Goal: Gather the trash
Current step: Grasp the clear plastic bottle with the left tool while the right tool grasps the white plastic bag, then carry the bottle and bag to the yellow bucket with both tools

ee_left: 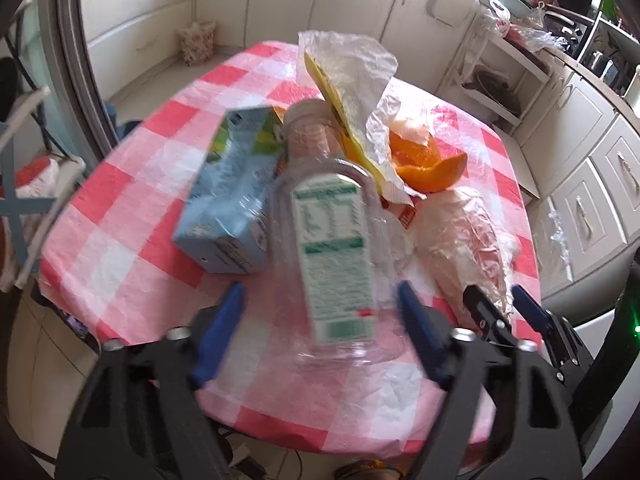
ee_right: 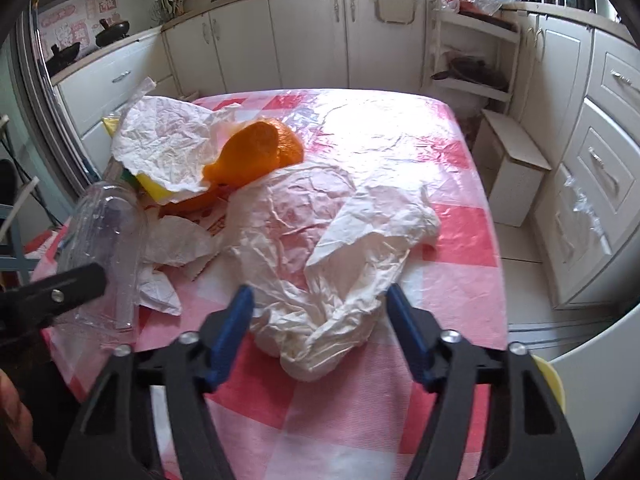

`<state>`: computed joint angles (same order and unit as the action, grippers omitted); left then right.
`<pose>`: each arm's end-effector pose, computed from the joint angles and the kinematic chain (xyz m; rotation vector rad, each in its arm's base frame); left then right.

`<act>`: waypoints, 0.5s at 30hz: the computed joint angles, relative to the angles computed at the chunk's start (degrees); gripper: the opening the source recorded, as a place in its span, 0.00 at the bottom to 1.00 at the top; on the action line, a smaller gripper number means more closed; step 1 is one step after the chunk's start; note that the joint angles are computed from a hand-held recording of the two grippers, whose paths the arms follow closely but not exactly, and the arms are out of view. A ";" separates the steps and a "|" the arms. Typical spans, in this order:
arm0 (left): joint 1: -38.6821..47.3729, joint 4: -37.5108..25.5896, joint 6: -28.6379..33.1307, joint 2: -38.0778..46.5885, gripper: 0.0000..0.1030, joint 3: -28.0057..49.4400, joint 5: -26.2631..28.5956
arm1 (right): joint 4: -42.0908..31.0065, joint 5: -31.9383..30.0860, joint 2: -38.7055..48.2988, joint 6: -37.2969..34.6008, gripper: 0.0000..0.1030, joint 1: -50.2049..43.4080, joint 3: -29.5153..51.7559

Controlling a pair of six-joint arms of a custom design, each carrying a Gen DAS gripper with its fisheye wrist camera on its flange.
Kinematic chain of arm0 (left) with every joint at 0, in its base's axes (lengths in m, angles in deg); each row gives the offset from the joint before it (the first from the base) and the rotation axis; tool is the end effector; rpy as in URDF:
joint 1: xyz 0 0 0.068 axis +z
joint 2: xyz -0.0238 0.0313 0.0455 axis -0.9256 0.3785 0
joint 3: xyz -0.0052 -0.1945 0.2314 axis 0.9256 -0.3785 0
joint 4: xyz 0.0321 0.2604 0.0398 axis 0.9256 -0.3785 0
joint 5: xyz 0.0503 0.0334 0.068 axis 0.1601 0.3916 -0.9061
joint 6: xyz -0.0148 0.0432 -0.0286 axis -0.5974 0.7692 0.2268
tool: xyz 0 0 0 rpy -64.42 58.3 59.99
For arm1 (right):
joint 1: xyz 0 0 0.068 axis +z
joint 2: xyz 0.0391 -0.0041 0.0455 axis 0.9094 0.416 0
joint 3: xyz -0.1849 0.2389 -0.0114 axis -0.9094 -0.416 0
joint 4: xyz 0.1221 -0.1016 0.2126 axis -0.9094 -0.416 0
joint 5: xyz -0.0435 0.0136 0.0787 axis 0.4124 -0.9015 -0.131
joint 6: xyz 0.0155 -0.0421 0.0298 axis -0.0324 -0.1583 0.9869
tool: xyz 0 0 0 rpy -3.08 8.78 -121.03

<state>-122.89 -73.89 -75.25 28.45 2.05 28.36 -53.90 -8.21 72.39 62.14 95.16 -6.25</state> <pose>0.1523 -0.1881 0.2251 -0.7015 2.4799 -0.0704 0.1964 0.1141 0.2080 -0.5061 2.4215 0.3401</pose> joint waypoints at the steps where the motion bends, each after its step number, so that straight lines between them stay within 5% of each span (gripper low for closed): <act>1: 0.19 0.79 0.34 -0.38 0.52 -0.53 0.41 | -0.26 -0.67 -0.29 -0.17 0.49 -0.16 0.06; 3: -0.46 0.20 0.01 -1.27 0.52 -0.94 -0.47 | -1.01 -1.70 -1.02 -0.11 0.39 -0.38 0.31; 15: -9.61 -9.75 -7.05 -7.73 0.51 0.50 -7.47 | -7.84 -4.94 -13.07 -2.60 0.36 -5.15 0.26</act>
